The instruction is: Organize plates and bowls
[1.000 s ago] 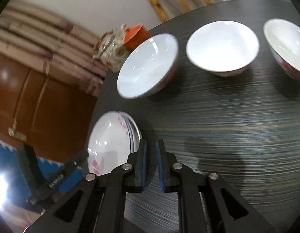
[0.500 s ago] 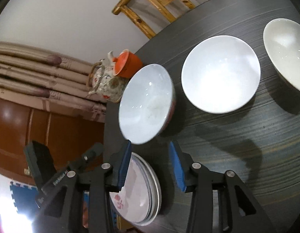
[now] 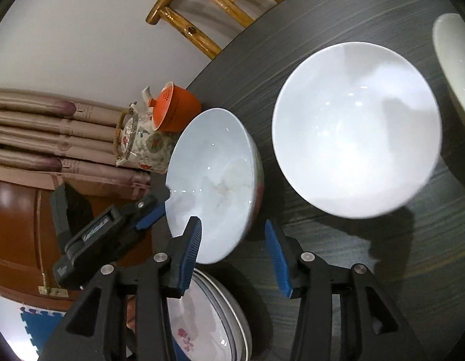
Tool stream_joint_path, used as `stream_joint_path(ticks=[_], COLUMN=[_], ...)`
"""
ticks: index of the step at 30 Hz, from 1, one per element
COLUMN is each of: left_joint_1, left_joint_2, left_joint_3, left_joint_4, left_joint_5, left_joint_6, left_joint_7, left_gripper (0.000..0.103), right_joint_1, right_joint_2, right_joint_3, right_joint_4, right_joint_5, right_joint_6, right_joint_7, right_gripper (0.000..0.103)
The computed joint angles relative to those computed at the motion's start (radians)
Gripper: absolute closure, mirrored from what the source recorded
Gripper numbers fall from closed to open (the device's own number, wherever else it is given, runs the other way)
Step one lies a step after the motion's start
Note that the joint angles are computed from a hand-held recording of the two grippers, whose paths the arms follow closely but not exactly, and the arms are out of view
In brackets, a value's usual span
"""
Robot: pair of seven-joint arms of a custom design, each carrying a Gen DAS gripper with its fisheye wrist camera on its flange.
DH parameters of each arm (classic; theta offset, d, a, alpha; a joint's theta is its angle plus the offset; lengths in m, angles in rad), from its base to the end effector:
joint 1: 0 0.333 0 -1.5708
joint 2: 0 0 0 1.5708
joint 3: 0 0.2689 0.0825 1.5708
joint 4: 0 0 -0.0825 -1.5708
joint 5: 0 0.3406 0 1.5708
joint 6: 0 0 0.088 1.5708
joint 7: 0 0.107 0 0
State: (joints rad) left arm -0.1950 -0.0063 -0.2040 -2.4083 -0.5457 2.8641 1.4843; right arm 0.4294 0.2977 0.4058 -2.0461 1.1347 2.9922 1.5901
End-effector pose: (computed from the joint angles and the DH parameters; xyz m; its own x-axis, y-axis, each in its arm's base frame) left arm 0.4644 -0.1646 0.3444 0.1008 -0.9204 0.3778 -0.9182 -0.2322 -0.3208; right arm 0.4332 0.3688 0.3310 -0.1896 -0.6788 -0.7094 -0.9330 0.3497 -0.0853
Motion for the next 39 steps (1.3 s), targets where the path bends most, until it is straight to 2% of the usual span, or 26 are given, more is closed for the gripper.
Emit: stream_joint_path(ticks=[1, 2, 4, 6, 7, 9, 11, 12, 15, 16, 18, 22, 25, 30, 34, 36, 39], left_joint_1=[0.000, 0.002, 0.002, 0.001, 0.000, -0.003, -0.007, -0.014, -0.036, -0.044, -0.065, -0.096, -0.115, -0.204, -0.210, -0.191, -0.215], left_joint_2=[0.009, 0.024, 0.049, 0.055, 0.052, 0.038, 0.006, -0.027, -0.109, -0.142, -0.195, -0.278, -0.296, -0.286, -0.251, -0.232, -0.216], left_joint_3=[0.000, 0.003, 0.004, 0.006, 0.005, 0.003, -0.006, -0.013, -0.033, -0.045, -0.063, -0.143, -0.207, -0.240, -0.294, -0.334, -0.331], left_joint_4=[0.005, 0.013, 0.035, 0.031, 0.027, 0.012, -0.013, -0.037, -0.090, -0.111, -0.147, -0.204, -0.223, -0.271, -0.270, -0.257, -0.254], left_joint_5=[0.047, 0.152, 0.199, 0.231, 0.238, 0.241, 0.200, 0.215, 0.236, 0.244, 0.244, 0.302, 0.360, 0.359, 0.434, 0.507, 0.546], left_joint_6=[0.007, 0.007, -0.025, -0.021, -0.021, -0.024, -0.023, -0.019, -0.020, -0.024, -0.023, -0.011, -0.003, 0.057, 0.069, 0.060, 0.072], left_joint_7=[-0.032, -0.113, -0.153, -0.195, -0.205, -0.233, -0.225, -0.240, -0.281, -0.306, -0.337, -0.465, -0.583, -0.700, -0.812, -0.890, -0.941], left_gripper=[0.057, 0.057, 0.088, 0.090, 0.090, 0.092, 0.095, 0.095, 0.095, 0.095, 0.095, 0.095, 0.095, 0.094, 0.094, 0.094, 0.093], right_joint_1=[0.006, 0.015, 0.022, 0.065, 0.061, 0.019, 0.023, 0.008, -0.063, -0.106, -0.123, -0.101, -0.067, 0.006, 0.084, 0.115, 0.163], right_joint_2=[0.003, 0.011, 0.027, 0.031, 0.034, 0.041, 0.032, 0.030, -0.007, -0.026, -0.074, -0.228, -0.374, -0.602, -0.729, -0.774, -0.818], right_joint_3=[-0.009, -0.020, -0.029, -0.088, -0.089, -0.044, -0.053, -0.038, 0.040, 0.086, 0.110, 0.097, 0.066, 0.010, -0.050, -0.070, -0.102], right_joint_4=[0.002, 0.007, 0.019, 0.016, 0.015, 0.013, -0.003, -0.010, -0.061, -0.080, -0.121, -0.246, -0.369, -0.591, -0.725, -0.777, -0.836], right_joint_5=[-0.022, -0.056, -0.115, -0.280, -0.319, -0.300, -0.374, -0.382, -0.331, -0.262, -0.160, -0.031, 0.062, 0.061, 0.094, 0.084, 0.073], right_joint_6=[-0.003, -0.004, -0.003, -0.013, -0.020, -0.005, 0.001, 0.004, 0.020, 0.016, 0.021, 0.011, -0.020, -0.054, -0.073, -0.072, -0.061], right_joint_7=[0.018, 0.047, 0.094, 0.224, 0.249, 0.214, 0.254, 0.254, 0.206, 0.134, 0.050, -0.072, -0.143, -0.104, -0.099, -0.085, -0.065], right_gripper=[0.060, 0.064, 0.072, 0.086, 0.089, 0.090, 0.090, 0.090, 0.090, 0.090, 0.090, 0.090, 0.090, 0.090, 0.090, 0.090, 0.090])
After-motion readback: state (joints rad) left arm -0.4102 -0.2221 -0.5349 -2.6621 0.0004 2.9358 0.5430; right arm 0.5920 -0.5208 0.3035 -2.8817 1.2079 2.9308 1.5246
